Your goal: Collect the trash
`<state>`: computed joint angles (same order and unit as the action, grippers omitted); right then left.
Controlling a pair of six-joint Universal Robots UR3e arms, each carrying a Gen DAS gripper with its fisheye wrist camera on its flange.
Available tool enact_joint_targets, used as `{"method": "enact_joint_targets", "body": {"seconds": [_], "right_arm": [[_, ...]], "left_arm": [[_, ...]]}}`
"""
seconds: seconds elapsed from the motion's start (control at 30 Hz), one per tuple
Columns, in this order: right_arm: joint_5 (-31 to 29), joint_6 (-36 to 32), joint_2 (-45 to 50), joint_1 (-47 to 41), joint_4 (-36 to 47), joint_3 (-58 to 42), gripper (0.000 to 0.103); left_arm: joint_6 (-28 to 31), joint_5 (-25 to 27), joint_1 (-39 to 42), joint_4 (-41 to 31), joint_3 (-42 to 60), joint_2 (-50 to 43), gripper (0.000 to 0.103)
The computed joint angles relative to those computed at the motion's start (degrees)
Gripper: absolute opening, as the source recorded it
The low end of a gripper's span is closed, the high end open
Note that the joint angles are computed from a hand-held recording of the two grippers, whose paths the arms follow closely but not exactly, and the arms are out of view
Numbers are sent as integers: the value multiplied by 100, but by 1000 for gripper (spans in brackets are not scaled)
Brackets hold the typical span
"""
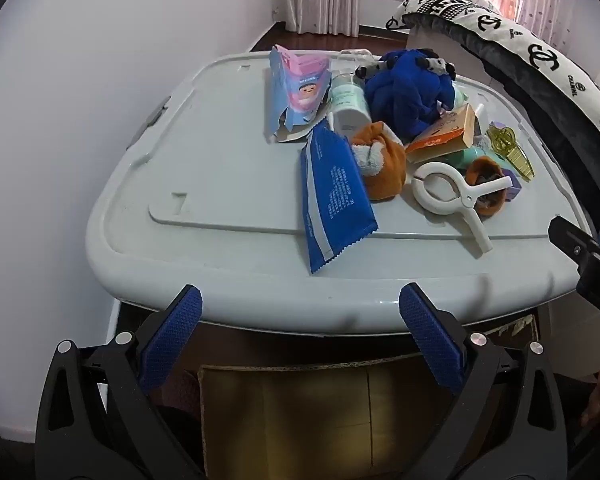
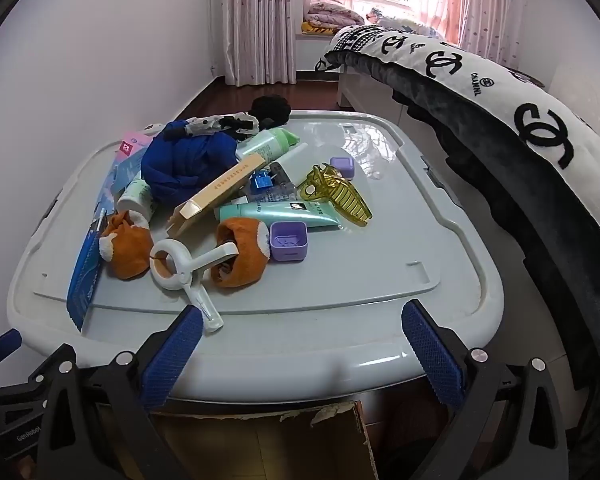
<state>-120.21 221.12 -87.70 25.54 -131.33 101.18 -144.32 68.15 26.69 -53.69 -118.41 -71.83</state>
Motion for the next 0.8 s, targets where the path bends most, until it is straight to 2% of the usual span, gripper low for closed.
{"method": "enact_joint_targets", "body": {"seconds": [0.07,0.1,0.47,0.8], "right_arm": [[11,-5,0,-6,2,1,98],[8,-3,1,-6,8,-1,98],[31,37,20,1,-17,17,98],[107,-21,-6,-41,-30,33,98]], "left_arm": [[65,-22,49,30,-15,4,97],[-9,152,-106,189,-122,91,97],[-47,10,-16,-217,170,-76,97],[-192,190,5,8,62,-114,97]]}}
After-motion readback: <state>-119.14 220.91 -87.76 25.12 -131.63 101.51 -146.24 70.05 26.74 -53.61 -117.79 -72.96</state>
